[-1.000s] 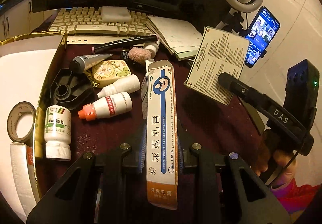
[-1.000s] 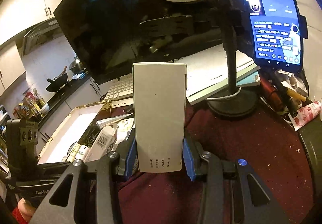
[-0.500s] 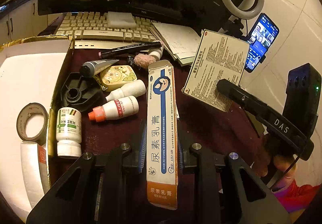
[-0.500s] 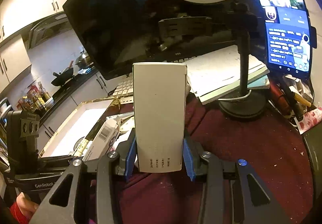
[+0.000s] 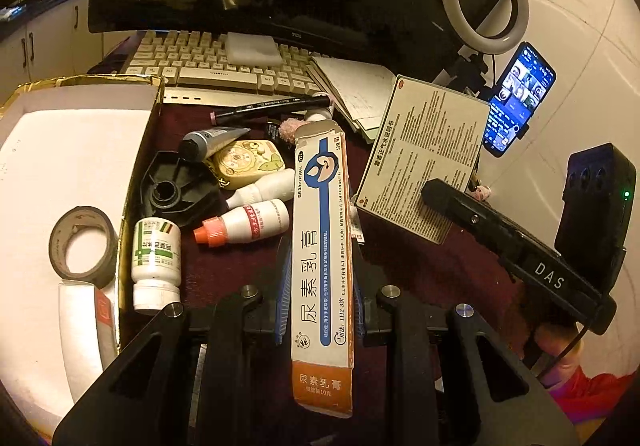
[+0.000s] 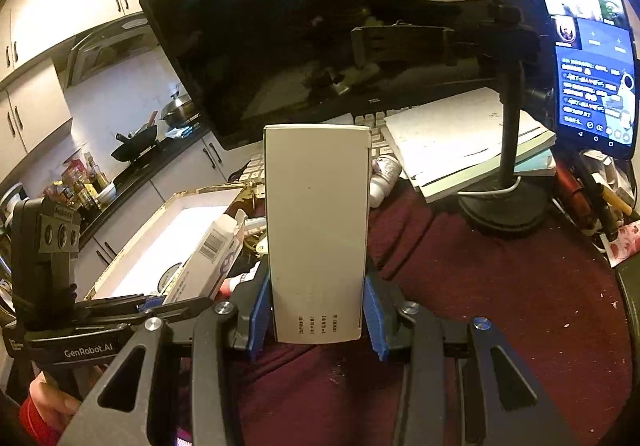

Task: Organize objects
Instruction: 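Lift the cream-white box with the right tool while the left tool holds the ointment box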

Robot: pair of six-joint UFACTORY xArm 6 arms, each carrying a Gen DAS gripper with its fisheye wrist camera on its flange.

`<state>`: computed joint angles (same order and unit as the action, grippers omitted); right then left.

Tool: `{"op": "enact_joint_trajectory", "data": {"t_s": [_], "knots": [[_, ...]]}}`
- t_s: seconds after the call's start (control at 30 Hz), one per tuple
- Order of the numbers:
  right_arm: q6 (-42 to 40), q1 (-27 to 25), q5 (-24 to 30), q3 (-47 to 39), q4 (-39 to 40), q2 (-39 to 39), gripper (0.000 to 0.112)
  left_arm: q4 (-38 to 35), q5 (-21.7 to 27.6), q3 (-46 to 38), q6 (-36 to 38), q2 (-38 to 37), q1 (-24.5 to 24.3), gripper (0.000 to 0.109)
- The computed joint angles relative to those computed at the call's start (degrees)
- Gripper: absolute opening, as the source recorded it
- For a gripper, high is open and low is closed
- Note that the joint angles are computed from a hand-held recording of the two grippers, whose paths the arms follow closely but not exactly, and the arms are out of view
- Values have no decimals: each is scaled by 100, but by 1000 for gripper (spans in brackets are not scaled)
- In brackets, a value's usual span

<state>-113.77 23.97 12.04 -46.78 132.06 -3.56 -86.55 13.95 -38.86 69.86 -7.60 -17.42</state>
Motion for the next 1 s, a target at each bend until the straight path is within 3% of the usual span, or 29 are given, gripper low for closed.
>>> {"op": "enact_joint_trajectory", "data": {"t_s": [0.67,1.0], "knots": [[172,98,188,-86,-340,74,41,-206,-181,46,82,-170,127,24],[173,225,51,-240,-375,174,41,-524,-28,78,378,-252,426,24]]}}
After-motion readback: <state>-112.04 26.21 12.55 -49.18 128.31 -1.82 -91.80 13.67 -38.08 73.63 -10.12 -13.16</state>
